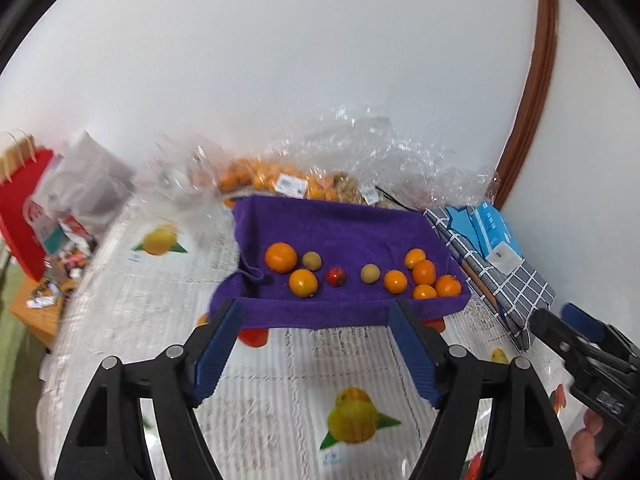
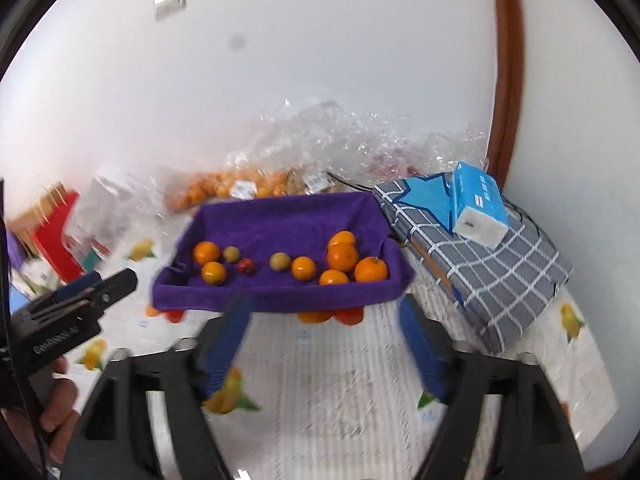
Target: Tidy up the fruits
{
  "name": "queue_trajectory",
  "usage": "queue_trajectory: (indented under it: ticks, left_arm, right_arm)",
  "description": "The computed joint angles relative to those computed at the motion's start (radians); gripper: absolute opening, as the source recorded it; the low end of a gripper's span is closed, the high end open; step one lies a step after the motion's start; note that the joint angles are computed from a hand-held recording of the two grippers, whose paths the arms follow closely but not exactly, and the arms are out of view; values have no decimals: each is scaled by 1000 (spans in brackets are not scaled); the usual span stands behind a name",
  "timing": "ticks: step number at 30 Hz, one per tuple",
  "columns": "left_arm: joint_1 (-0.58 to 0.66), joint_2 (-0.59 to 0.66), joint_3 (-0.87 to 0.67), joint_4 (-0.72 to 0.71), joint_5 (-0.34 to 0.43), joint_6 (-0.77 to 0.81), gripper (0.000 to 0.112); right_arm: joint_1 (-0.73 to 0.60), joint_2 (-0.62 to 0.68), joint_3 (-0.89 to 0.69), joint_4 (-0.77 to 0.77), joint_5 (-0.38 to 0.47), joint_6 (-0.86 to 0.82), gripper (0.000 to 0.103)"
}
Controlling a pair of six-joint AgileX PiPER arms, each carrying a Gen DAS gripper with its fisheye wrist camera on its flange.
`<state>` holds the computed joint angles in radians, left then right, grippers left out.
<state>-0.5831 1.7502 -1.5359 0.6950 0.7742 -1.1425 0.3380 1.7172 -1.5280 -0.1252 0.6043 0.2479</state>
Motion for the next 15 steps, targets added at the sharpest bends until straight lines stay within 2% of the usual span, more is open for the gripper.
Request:
queue_trajectory:
  ticks: [3, 5, 10, 15]
  left_arm:
    - [-61, -58, 42, 66, 62, -62, 83]
    - [-101, -94, 65, 96, 105, -89, 87]
    - [-210, -160, 100, 156, 204, -149, 88]
    - [-298, -185, 104, 212, 295, -195, 88]
  right_arm:
    - [14, -119, 125, -58, -47, 63, 95]
    - [32, -163, 162, -124, -32, 116, 97]
    - [53, -283, 257, -160, -10, 167, 97]
    - [94, -355, 303, -262, 40, 263, 97]
